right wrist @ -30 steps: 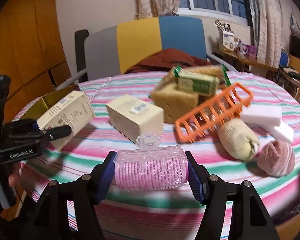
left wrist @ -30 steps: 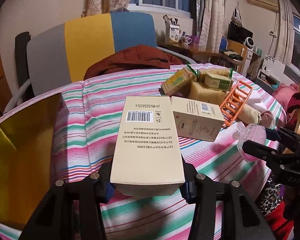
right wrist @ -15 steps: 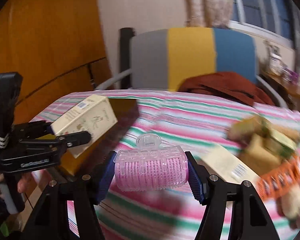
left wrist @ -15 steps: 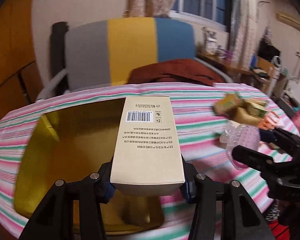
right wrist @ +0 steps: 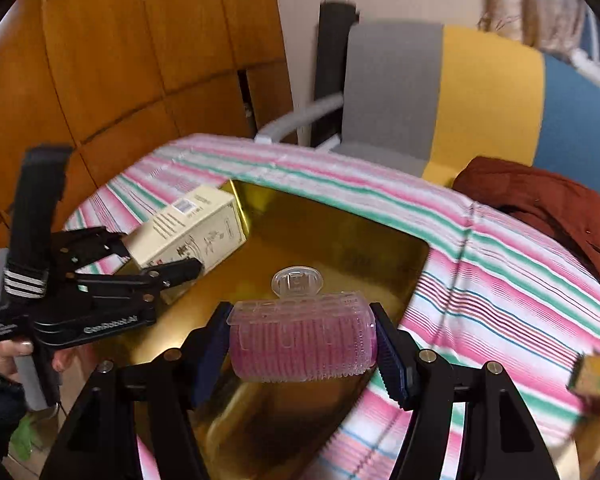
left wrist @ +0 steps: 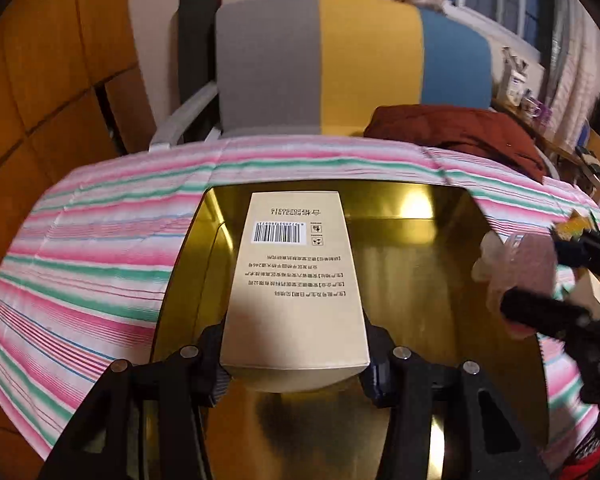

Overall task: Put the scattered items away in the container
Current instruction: 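Carry the roller into the gold tray and open the right tool while the left tool carries the box, then lower the cream box into the gold tray and open the left tool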

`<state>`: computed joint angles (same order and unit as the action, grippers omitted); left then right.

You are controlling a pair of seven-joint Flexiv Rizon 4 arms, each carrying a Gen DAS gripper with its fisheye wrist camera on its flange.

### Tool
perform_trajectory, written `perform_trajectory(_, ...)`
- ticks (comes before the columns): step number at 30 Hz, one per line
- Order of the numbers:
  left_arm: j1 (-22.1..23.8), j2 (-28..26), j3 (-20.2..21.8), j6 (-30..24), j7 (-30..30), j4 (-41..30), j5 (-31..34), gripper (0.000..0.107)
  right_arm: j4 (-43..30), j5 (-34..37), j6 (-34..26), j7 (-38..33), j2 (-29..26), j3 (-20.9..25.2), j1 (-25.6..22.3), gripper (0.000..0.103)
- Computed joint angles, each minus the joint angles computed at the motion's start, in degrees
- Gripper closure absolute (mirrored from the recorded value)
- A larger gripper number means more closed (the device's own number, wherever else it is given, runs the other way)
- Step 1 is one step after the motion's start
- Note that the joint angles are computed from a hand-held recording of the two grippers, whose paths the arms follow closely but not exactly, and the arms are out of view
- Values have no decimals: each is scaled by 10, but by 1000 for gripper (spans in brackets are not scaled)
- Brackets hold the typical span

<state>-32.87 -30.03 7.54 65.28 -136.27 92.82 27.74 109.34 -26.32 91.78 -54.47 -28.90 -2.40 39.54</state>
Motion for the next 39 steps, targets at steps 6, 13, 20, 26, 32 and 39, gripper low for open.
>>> perform_trajectory(6, 34, -36, -22, -29, 58, -35, -57, 56, -108, 16, -121, -34, -65, 75, -56, 36)
perform_trajectory(13, 47, -53, -21, 5, 79, -36, -86, 55, -155, 42, -133, -37, -102, 77, -64, 35)
perform_trajectory(20, 39, -53, 2, 19, 68, -25, -123, 55, -108, 26, -60, 7, -80, 25, -37, 34)
perform_trajectory(26, 9, -21, 36, 47, 0, 7, -81, 55, -58, 33, 19, 27, -54, -7, -14, 32)
perform_trajectory(32, -17, -22, 50, 8, -27, -22, -16, 53, 39, 101, 123, 29, -11, -107, 83, 25)
perform_trajectory(39, -28, -18, 35, 3, -75, -33, 31, 53, 156, 241, 196, -41, 41, -228, 226, 17)
